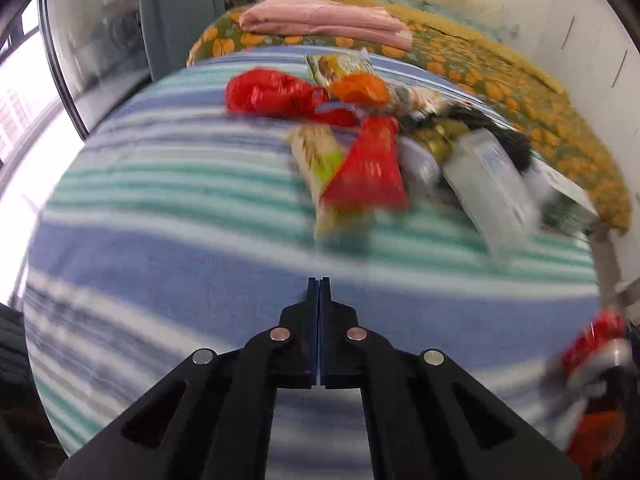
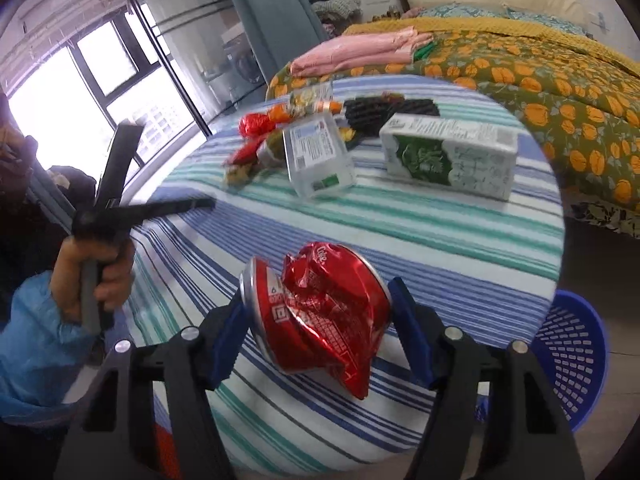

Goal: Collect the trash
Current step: 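Lift the Coke can with the right tool while the left tool grasps a yellow snack bar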

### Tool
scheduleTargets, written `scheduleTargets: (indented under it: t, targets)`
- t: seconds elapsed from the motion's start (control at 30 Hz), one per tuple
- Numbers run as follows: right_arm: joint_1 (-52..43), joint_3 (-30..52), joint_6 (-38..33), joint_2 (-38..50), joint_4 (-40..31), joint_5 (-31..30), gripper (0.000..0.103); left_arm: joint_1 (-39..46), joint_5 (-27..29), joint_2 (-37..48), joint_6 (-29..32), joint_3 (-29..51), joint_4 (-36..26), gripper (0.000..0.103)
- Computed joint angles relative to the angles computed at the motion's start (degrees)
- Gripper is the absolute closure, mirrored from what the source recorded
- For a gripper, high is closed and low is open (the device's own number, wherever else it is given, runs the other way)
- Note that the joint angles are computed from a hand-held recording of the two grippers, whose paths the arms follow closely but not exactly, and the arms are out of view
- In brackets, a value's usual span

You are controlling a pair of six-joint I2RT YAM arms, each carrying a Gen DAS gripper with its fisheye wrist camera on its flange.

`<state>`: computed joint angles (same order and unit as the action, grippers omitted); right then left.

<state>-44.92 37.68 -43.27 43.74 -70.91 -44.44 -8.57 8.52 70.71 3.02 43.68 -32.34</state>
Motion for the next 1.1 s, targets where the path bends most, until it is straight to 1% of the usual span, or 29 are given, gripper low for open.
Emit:
scheduleTargets:
  t: [0.03, 0.1, 0.13, 0.17, 0.2, 0.23, 0.27, 0.3, 0.33, 0.47, 0.53, 0.6, 0.63, 0.67, 0.7, 0.73, 0.77, 0.8, 0.9, 1.03, 1.1]
  targets:
    - [-1.1, 0.5, -1.1, 0.4, -0.9, -0.4, 0.038, 1.0, 2.0, -2.7, 1.3, -1.6, -1.6, 0.103]
    - [-2.0, 0.8, -1.7, 0.5, -1.2, -0.1, 0.038, 1.5, 2.8, -7.1, 3.0, -4.4, -3.9, 0.103]
    - [-1.8, 0.4, -1.5, 0.3, -0.8, 0.4, 0.038, 1.6, 2.9, -9.0, 3.0, -5.4, -4.7, 0.101]
    - [-0.9, -0.2, -0.6, 0.0, 0.1, 1.2, 0.038, 1.7, 3.0, -10.1, 2.6, -6.0, -4.9, 0.097]
    - [-0.6, -0.7, -0.3, 0.0, 0.7, 1.6, 0.038, 1.8, 3.2, -10.6, 2.0, -6.4, -4.3, 0.073]
    - [0.5, -1.3, 1.0, -0.5, 1.5, 2.4, 0.038, 1.5, 2.0, -10.3, 1.1, -5.9, -3.5, 0.037]
    - [1.3, -1.7, 2.0, -1.1, 2.1, 2.8, 0.038, 0.5, -0.7, -10.2, -0.2, -5.7, -1.0, 0.027]
    - [2.5, -2.2, 3.3, -2.0, 2.8, 3.5, 0.038, 0.1, -2.0, -9.7, -0.5, -5.6, 1.1, 0.023]
    - [3.4, -2.6, 4.4, -2.8, 3.3, 4.0, 0.037, -0.9, -3.3, -7.0, 0.1, -4.4, 3.2, 0.023]
    - [3.8, -3.1, 5.6, -3.8, 3.8, 4.0, 0.037, -5.7, -8.5, 5.3, 0.1, 1.4, 7.8, 0.025]
    - [4.0, -3.5, 6.4, -4.1, 4.5, 4.3, 0.037, -8.8, -12.7, 9.1, -0.9, 3.7, 10.2, 0.025]
    - [4.2, -3.9, 6.9, -4.6, 5.0, 4.2, 0.037, -10.4, -15.4, 11.8, -2.7, 6.0, 11.5, 0.025]
    - [4.5, -4.1, 7.3, -4.9, 5.4, 4.4, 0.037, -10.8, -16.7, 12.6, -3.2, 6.3, 12.1, 0.026]
    - [4.9, -4.2, 7.7, -5.1, 5.7, 4.7, 0.038, -10.8, -17.6, 13.4, -3.5, 6.7, 12.2, 0.032]
    - [5.1, -4.1, 7.7, -5.0, 5.6, 4.8, 0.038, -10.0, -16.8, 13.7, -3.6, 6.7, 11.9, 0.05]
    - [4.9, -3.9, 7.3, -4.7, 5.3, 4.5, 0.039, -8.3, -12.9, 12.9, -3.4, 6.0, 12.1, 0.063]
    - [4.1, -3.5, 6.3, -3.9, 4.4, 3.7, 0.039, -7.7, -11.9, 11.7, -3.2, 5.3, 11.4, 0.064]
    - [3.7, -3.3, 5.8, -3.8, 3.8, 3.3, 0.039, -7.5, -12.4, 10.3, -2.4, 4.6, 10.5, 0.074]
    - [1.0, -1.9, 2.8, -3.0, 0.7, 1.4, 0.04, -3.1, -7.1, 2.8, 0.7, 0.4, 5.8, 0.08]
    - [-3.7, 0.5, -2.0, -0.7, -4.2, -2.1, 0.04, 6.1, 2.9, -10.2, 5.5, -5.1, -4.7, 0.081]
    - [-4.5, 1.3, -2.1, -0.4, -4.9, -2.9, 0.04, 6.5, 5.2, -14.2, 6.0, -6.1, -8.2, 0.082]
